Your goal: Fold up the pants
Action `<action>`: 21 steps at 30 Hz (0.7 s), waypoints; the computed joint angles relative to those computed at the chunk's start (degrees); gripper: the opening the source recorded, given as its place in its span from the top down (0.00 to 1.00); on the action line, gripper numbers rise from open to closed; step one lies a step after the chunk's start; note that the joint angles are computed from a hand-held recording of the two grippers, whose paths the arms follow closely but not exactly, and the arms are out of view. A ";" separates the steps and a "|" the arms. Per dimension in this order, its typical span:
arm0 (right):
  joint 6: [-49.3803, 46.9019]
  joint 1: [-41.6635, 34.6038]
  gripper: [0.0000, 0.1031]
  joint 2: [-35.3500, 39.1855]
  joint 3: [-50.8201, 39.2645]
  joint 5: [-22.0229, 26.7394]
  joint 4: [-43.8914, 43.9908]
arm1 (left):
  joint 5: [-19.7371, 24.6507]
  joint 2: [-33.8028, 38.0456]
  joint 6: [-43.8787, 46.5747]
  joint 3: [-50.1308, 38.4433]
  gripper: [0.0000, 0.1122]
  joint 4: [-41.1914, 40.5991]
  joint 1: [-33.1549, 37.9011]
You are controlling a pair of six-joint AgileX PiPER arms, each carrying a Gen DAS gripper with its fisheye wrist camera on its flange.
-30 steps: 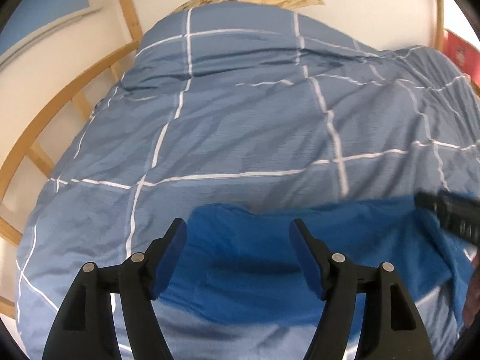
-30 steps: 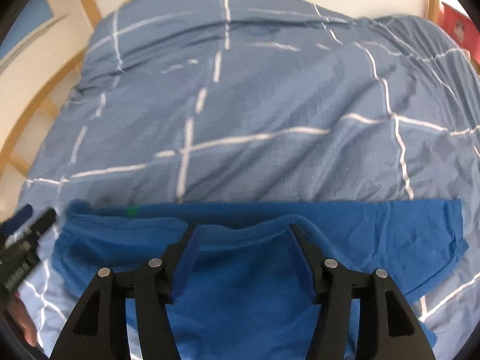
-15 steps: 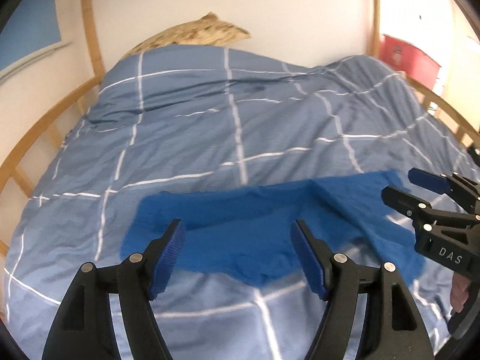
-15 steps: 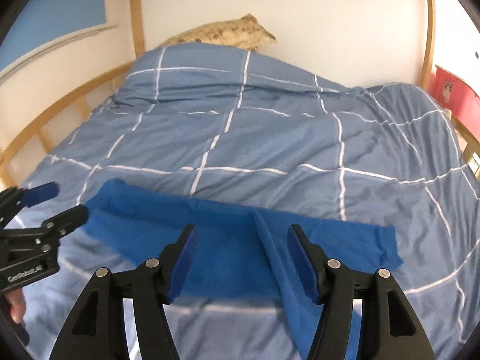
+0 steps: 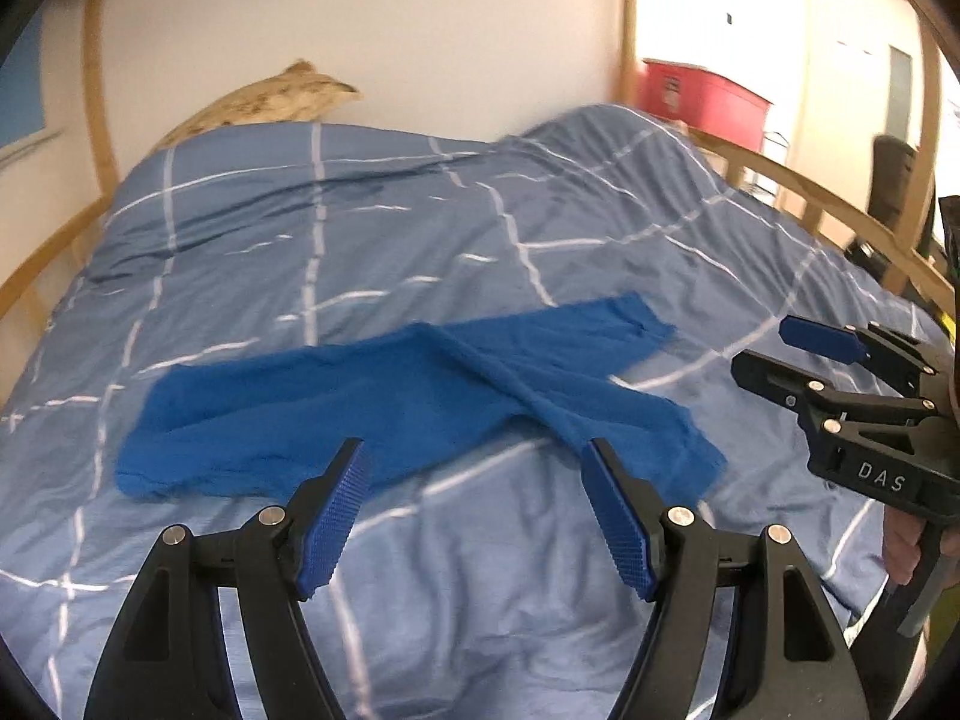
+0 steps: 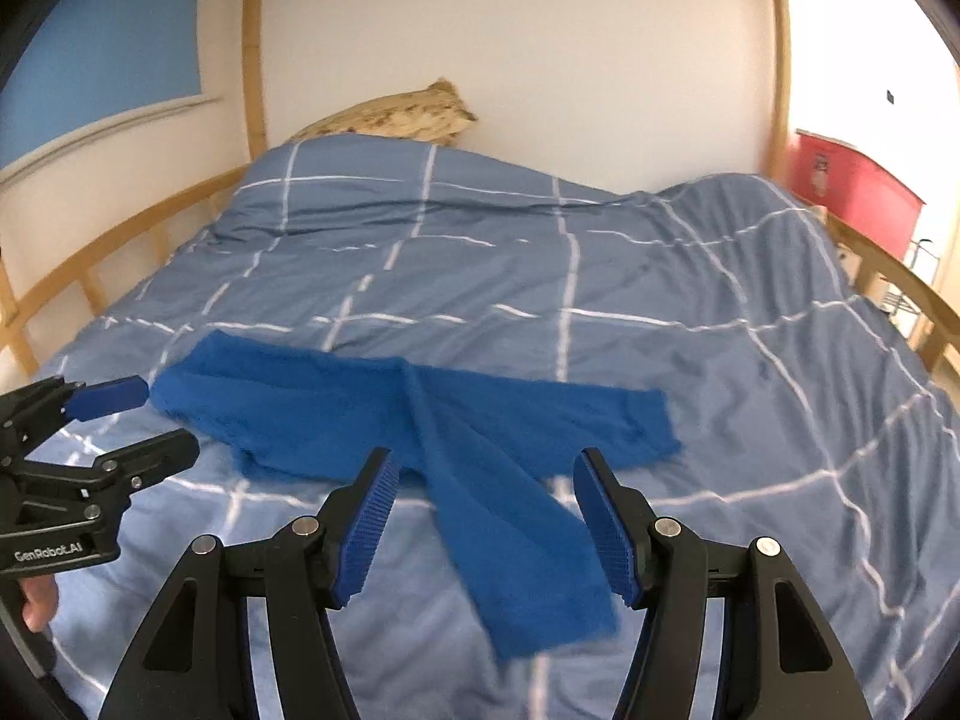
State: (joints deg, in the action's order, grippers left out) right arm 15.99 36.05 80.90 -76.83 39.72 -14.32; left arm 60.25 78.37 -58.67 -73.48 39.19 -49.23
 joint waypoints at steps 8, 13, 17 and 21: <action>-11.13 -7.78 0.40 -3.91 11.68 -5.39 6.26 | -9.69 7.64 -3.60 0.88 0.36 0.37 -2.43; -15.54 -12.90 0.40 -3.47 16.87 -10.01 9.76 | -16.04 12.32 -3.39 0.66 0.37 -1.86 -0.83; -22.55 -17.27 0.42 -1.40 19.34 -13.03 18.40 | -18.73 16.58 0.59 -1.16 0.41 -7.14 1.72; -29.15 -20.11 0.49 2.00 19.74 -12.99 27.38 | -19.97 19.66 3.81 -2.50 0.44 -12.28 3.55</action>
State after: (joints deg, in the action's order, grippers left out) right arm -13.16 15.94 82.91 -57.09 26.73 13.06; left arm 40.27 98.03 -54.86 -75.98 26.91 -45.68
